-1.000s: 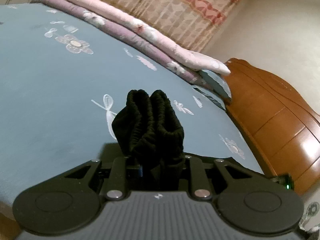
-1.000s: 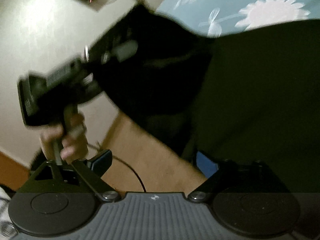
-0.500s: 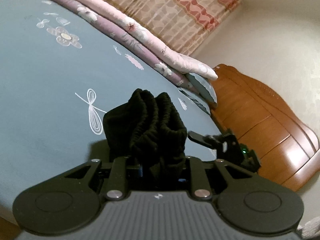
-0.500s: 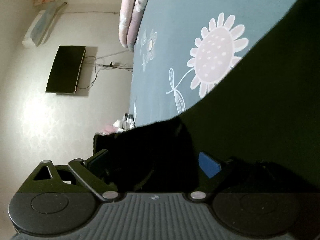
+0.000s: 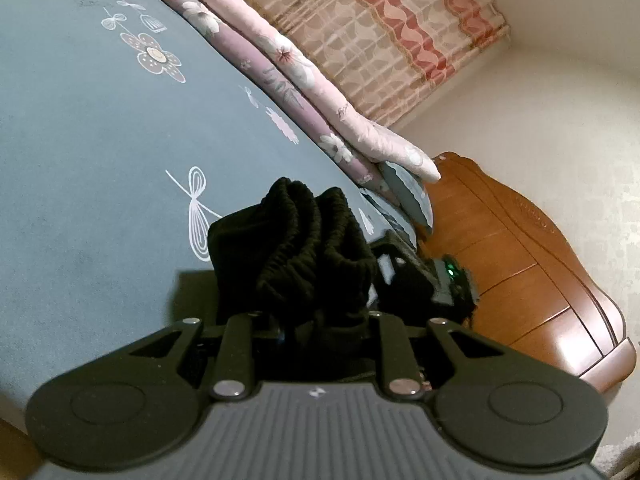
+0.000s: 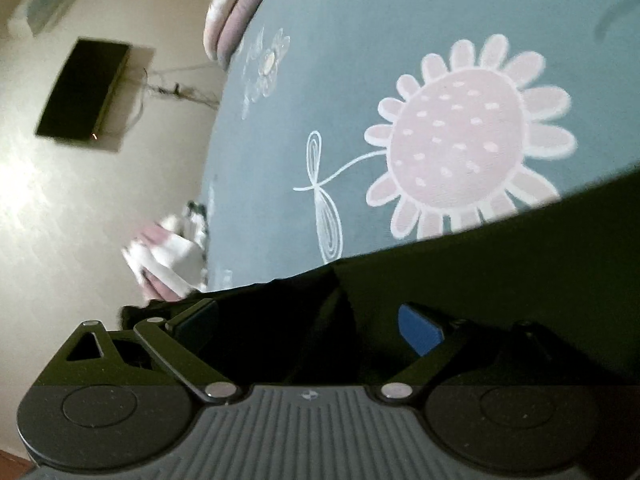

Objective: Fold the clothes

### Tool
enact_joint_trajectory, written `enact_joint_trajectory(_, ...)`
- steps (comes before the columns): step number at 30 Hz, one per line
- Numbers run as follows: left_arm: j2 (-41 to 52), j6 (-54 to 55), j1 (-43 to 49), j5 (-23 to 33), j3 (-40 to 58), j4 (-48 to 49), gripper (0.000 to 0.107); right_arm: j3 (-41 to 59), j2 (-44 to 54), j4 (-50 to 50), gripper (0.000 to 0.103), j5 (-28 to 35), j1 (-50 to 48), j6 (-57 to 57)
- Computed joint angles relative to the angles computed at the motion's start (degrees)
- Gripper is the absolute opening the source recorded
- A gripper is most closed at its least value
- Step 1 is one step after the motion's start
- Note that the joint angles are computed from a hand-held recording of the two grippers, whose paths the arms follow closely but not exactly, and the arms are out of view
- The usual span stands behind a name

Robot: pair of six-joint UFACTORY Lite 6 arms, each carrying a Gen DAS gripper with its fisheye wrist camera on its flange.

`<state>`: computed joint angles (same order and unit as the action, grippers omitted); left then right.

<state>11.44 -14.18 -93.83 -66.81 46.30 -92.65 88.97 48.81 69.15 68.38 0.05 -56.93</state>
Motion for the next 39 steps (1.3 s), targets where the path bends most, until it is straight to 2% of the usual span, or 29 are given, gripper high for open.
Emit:
enact_joint_trajectory(6, -0.3, -0.2, 0.4, -0.1, -0.2, 1.0, 0.021, 2.7, -0.7, -2.6, 0.099, -3.9, 2.0, 1.0)
enact_joint_trajectory(11, -0.9, -0.8, 1.2, 0.6, -1.1, 2.9, 0.021, -0.6, -5.0, -3.9, 0.099, -2.7, -0.6, -2.1)
enact_joint_trajectory(18, -1.6, 0.2, 3.8, 2.2, -1.1, 8.5, 0.021, -5.1, -13.0, -12.4, 0.1, 2.7, -13.8, -8.8)
enact_joint_trajectory(28, 3.5, 0.1, 9.4, 5.9, 5.3, 16.9, 0.021, -12.3, -20.1, -23.6, 0.1, 3.8, -35.4, -19.6)
enact_joint_trajectory(35, 11.1, 4.9, 14.1, 11.9, 16.6, 20.6, 0.021, -9.6, -19.7, -24.6, 0.1, 8.7, -47.4, -24.2)
enact_joint_trajectory(39, 16.8, 11.5, 16.2, 16.3, 25.3, 19.0, 0.021, -6.2, -16.7, -24.1, 0.1, 11.5, -52.6, -24.2)
